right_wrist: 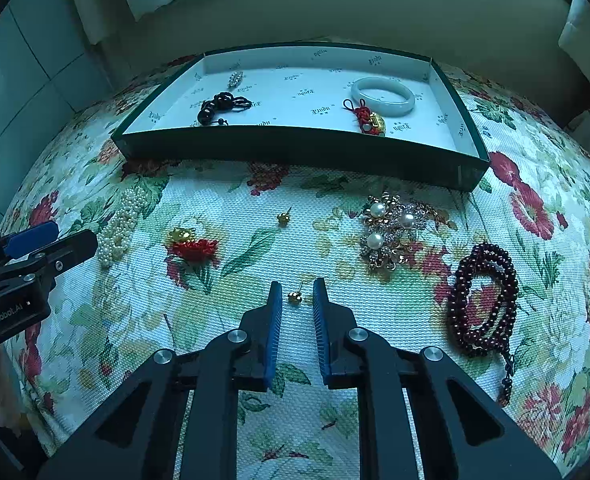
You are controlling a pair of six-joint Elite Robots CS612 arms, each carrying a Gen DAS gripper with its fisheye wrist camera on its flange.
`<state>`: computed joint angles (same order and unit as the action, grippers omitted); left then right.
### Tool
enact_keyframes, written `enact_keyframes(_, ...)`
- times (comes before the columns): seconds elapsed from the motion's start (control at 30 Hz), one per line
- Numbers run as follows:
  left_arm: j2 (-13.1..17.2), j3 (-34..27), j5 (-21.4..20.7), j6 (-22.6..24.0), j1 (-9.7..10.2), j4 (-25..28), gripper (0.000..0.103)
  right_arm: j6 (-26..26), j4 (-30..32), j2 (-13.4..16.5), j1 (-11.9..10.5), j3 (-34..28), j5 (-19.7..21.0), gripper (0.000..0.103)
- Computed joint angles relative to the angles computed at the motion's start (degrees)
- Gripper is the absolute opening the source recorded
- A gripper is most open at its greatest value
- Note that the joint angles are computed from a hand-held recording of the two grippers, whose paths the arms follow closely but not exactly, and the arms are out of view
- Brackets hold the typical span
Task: Organize jewelry
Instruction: 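Grasp the pearl cluster brooch with the left tool while the right tool grasps the gold stud earring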
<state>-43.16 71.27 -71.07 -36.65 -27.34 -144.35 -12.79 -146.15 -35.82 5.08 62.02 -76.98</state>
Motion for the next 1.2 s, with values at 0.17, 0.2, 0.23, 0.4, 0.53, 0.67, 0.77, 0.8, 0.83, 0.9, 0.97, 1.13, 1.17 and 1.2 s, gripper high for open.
enact_keyframes(0.17,0.20,-0.24,-0.33,0.06,-0.02,-0.02,0.071,0.11,0.29,-0.07,-0.13,0.10,0.78,0.007)
enact_keyframes(0.2,0.22,-0.25,-0.39,0.07,-0.03,-0.03,0.071,0.30,0.24,-0.13,-0.18,0.19,0.96,0.007)
enact_keyframes(0.23,0.29,-0.33,-0.51,0.11,-0.02,-0.06,0.071,0.36,0.10,-0.22,-0.24,0.33,0.99,0.007)
enact_keyframes(0.4,0.86,-1.05,-1.71,0.17,0.14,-0.16,0.070,0.67,-0.83,-0.74,-0.61,1.04,1.24,0.007)
enact_keyframes(0.53,1.84,-2.54,-1.79,1.05,0.27,0.44,0.069,0.91,-0.87,-0.87,-0.82,1.30,1.57,0.007)
enact_keyframes(0.67,2.64,-3.61,-2.48,1.78,0.41,1.25,0.055,1.03,-0.73,-0.95,-0.99,1.50,2.10,0.007)
enact_keyframes(0.77,2.95,-3.78,-3.16,2.10,0.46,1.64,0.048,1.09,-0.55,-0.93,-1.08,1.46,2.38,0.007)
enact_keyframes(0.8,3.00,-3.68,-2.76,2.57,0.36,1.30,0.046,1.16,-0.48,-0.90,-1.10,1.40,2.45,0.007)
enact_keyframes(0.83,3.07,-3.69,-2.48,2.97,0.30,1.24,0.044,1.20,-0.40,-0.87,-1.11,1.35,2.48,0.007)
enact_keyframes(0.9,3.13,-3.59,-2.40,3.45,0.31,0.65,0.031,1.26,-0.19,-0.79,-1.14,1.24,2.57,0.007)
enact_keyframes(0.97,3.12,-3.47,-2.35,4.04,0.33,0.24,0.020,1.29,-0.04,-0.77,-1.15,1.23,2.63,0.007)
enact_keyframes(1.13,2.78,-2.55,-3.69,3.93,0.61,-1.69,0.015,1.32,0.01,-0.80,-1.16,1.26,2.69,0.007)
enact_keyframes(1.17,2.64,-2.27,-4.13,3.70,0.66,-2.17,0.015,1.32,0.01,-0.80,-1.16,1.26,2.69,0.007)
enact_keyframes(1.2,2.57,-2.14,-4.36,3.56,0.69,-2.34,0.015,1.30,0.06,-0.82,-1.16,1.25,2.70,0.007)
